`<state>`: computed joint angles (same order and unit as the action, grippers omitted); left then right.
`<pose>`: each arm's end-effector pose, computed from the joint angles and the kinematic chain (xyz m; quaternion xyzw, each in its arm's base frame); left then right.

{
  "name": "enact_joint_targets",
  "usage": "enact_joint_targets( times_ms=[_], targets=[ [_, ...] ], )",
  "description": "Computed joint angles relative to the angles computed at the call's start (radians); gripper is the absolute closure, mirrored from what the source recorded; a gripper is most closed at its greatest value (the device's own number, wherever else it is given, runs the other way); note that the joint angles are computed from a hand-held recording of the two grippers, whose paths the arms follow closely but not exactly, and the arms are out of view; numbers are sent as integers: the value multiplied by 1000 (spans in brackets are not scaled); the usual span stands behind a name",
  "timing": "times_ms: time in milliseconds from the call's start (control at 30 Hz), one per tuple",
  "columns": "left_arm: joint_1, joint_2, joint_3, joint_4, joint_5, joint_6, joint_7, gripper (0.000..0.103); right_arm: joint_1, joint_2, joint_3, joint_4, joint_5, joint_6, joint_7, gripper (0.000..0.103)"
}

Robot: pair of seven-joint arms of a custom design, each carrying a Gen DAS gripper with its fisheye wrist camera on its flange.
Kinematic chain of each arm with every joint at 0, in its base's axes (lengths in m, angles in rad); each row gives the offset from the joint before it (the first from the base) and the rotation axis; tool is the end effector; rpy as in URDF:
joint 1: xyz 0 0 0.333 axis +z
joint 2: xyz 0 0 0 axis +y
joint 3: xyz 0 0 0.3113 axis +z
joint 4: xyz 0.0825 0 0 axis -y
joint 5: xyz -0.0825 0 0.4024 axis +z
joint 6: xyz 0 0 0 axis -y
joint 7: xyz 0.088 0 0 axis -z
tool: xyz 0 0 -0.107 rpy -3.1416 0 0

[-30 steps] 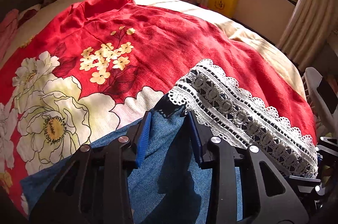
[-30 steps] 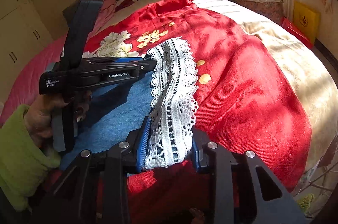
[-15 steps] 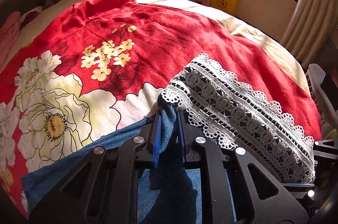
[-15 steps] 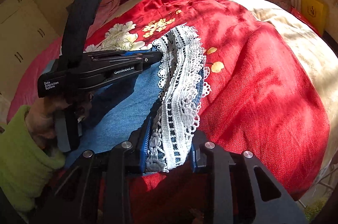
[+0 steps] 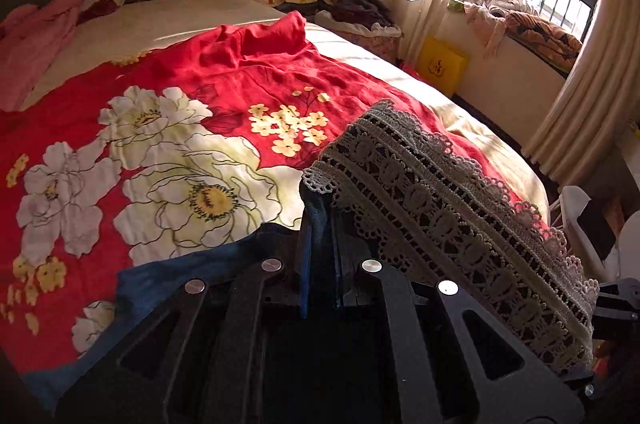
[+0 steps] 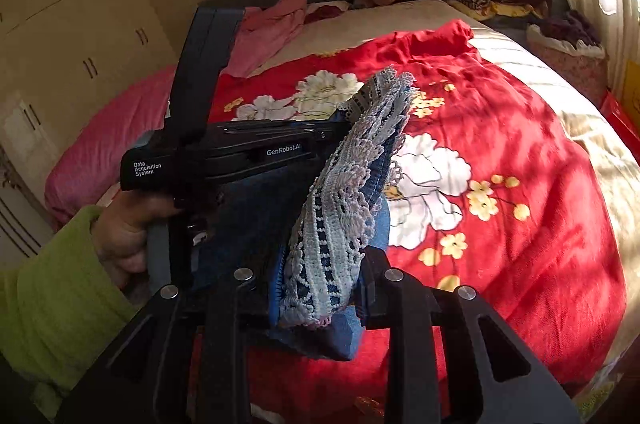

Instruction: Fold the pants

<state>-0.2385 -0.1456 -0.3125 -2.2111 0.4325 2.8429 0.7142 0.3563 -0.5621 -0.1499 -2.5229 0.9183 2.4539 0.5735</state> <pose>0.4680 -0.3207 0.5106 -0.6253 0.6730 -0.3490 0.1854 0.4283 0.0855 0.5083 -0.7957 0.4152 -0.0371 0.4395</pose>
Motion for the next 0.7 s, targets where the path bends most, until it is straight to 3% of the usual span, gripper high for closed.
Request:
enact_joint_targets(
  times_ms=[167,467,567,700],
  targets=[
    [26,-156,16,-155,-77,-27,-35,100,43,28,62,24,-29,-9,22,77],
    [63,-468,53,-449,-267,9,-95,100,128,58,150,10,-141,20,88,77],
    [97,-610,40,-541,-306,9,-136,91,158,57,166,-3,-172,38,97,77],
    [84,-704,69,-617,-365,7,-136,78,207,55,164,-23,-187,24,87,75]
  ],
)
